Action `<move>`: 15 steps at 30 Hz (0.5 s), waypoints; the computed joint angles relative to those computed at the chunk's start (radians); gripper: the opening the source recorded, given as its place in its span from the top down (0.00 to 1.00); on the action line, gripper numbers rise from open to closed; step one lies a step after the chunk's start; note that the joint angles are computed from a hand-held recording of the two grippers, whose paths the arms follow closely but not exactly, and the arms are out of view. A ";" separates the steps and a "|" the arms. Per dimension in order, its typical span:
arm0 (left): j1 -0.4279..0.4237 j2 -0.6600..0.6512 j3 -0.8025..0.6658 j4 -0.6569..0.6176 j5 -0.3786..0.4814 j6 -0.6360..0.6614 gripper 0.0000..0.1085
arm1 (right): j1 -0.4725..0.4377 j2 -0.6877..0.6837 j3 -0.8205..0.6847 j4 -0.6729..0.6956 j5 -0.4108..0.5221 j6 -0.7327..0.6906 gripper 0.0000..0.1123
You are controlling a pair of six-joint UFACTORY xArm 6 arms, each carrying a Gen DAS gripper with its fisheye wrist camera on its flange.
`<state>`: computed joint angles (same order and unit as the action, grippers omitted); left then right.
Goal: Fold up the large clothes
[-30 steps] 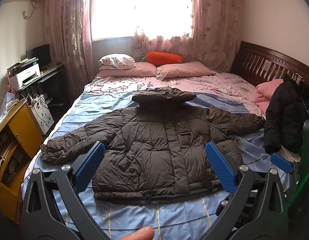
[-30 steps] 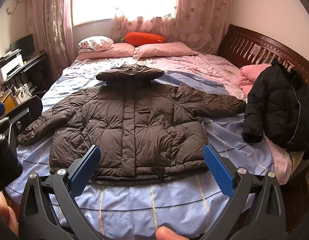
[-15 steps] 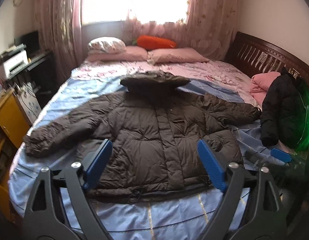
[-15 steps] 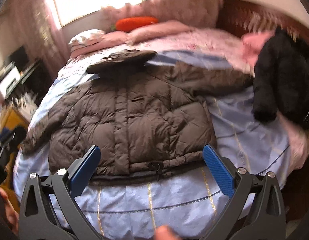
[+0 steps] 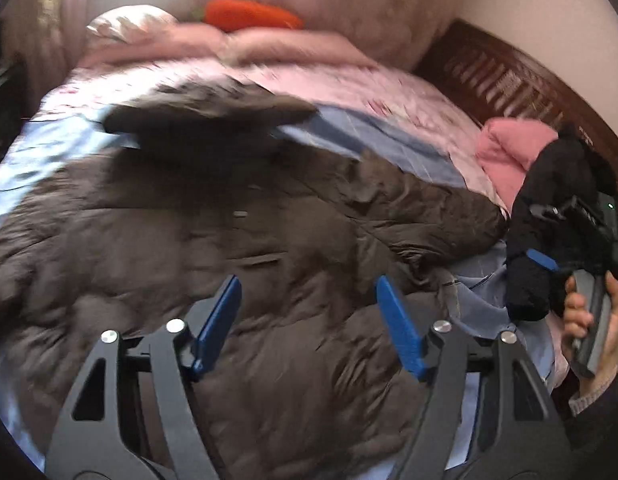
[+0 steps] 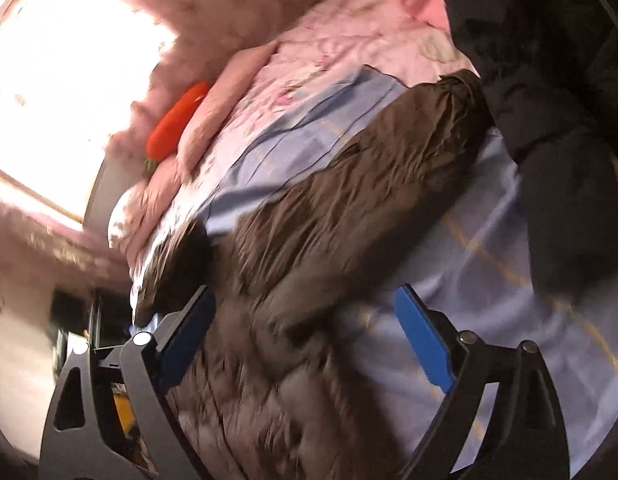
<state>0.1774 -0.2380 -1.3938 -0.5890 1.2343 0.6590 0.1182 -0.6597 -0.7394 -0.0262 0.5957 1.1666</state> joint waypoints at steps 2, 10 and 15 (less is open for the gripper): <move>-0.088 0.031 0.020 0.013 -0.076 -0.020 0.35 | -0.059 0.067 -0.018 0.030 0.025 -0.043 0.21; -0.341 0.175 0.022 0.111 -0.260 -0.076 0.35 | -0.259 0.251 0.016 0.211 -0.063 -0.222 0.21; -0.398 0.294 -0.034 0.282 -0.246 -0.223 0.43 | -0.293 0.227 0.092 0.116 -0.218 -0.066 0.90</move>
